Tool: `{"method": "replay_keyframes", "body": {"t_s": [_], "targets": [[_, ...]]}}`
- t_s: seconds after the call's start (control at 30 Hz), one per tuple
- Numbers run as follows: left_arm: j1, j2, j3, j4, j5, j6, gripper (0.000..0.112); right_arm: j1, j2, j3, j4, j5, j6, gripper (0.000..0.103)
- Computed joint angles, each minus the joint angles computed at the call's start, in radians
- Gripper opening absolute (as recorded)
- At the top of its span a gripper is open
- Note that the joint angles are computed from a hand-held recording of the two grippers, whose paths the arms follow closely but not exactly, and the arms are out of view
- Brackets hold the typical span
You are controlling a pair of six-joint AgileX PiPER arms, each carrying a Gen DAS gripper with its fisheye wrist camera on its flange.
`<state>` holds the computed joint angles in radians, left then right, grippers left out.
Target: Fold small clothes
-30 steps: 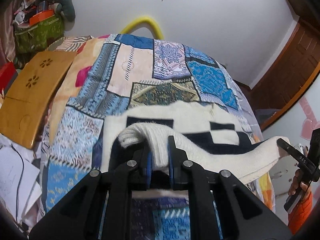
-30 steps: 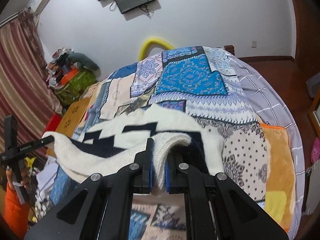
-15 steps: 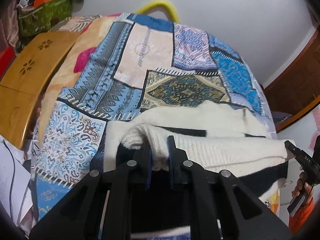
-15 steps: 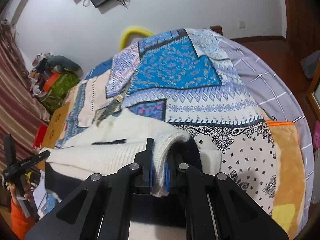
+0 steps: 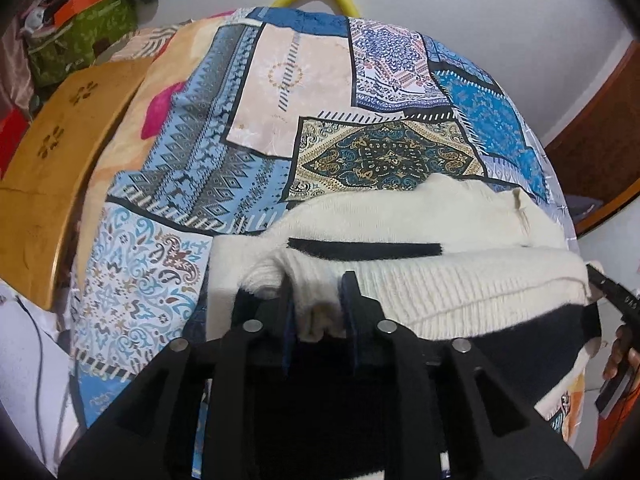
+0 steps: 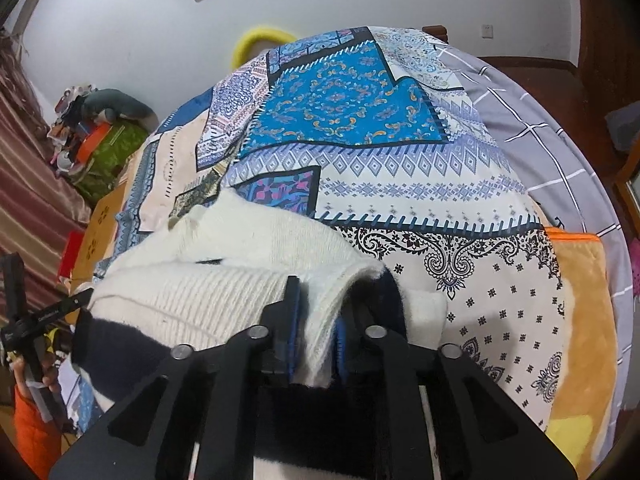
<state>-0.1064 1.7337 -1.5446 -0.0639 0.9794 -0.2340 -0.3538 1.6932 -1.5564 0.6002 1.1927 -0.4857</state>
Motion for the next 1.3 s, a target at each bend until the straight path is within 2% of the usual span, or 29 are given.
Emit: {"method": "replay_keyframes", "body": {"t_s": [0.03, 0.1, 0.13, 0.17, 0.37, 0.5, 0.7, 0.83, 1.1, 1.3], "targets": [[-0.009, -0.008, -0.003, 0.019, 0.005, -0.006, 0.030, -0.004, -0.006, -0.005, 0.002, 0.004, 0.004, 0.036], [-0.030, -0.022, -0.011, 0.072, 0.016, -0.033, 0.047, -0.006, -0.023, -0.004, 0.005, -0.012, 0.005, 0.046], [-0.044, -0.032, -0.013, 0.108, 0.019, -0.053, 0.058, -0.011, -0.041, -0.002, 0.010, -0.022, -0.004, 0.046], [-0.056, -0.046, -0.011, 0.138, 0.013, -0.067, 0.061, -0.011, -0.047, -0.008, 0.009, -0.026, -0.008, 0.046], [-0.061, -0.078, -0.047, 0.148, 0.043, -0.076, 0.069, -0.015, -0.068, -0.063, 0.018, 0.020, -0.014, 0.047], [-0.066, -0.100, -0.029, 0.154, 0.053, -0.080, 0.071, -0.004, -0.093, -0.039, 0.016, 0.018, -0.030, 0.060], [-0.074, -0.135, 0.056, 0.131, 0.057, -0.081, 0.071, 0.068, -0.146, 0.040, -0.055, -0.026, -0.068, 0.061], [-0.092, -0.155, 0.110, 0.115, 0.040, -0.076, 0.071, 0.151, -0.193, 0.128, -0.107, -0.079, -0.088, 0.073], [-0.192, -0.130, 0.104, 0.095, 0.018, -0.062, 0.071, 0.303, -0.219, 0.210, -0.128, -0.123, -0.089, 0.074], [-0.274, -0.089, 0.107, 0.194, 0.017, -0.080, 0.075, 0.318, -0.189, 0.241, -0.160, -0.141, -0.083, 0.074]]}}
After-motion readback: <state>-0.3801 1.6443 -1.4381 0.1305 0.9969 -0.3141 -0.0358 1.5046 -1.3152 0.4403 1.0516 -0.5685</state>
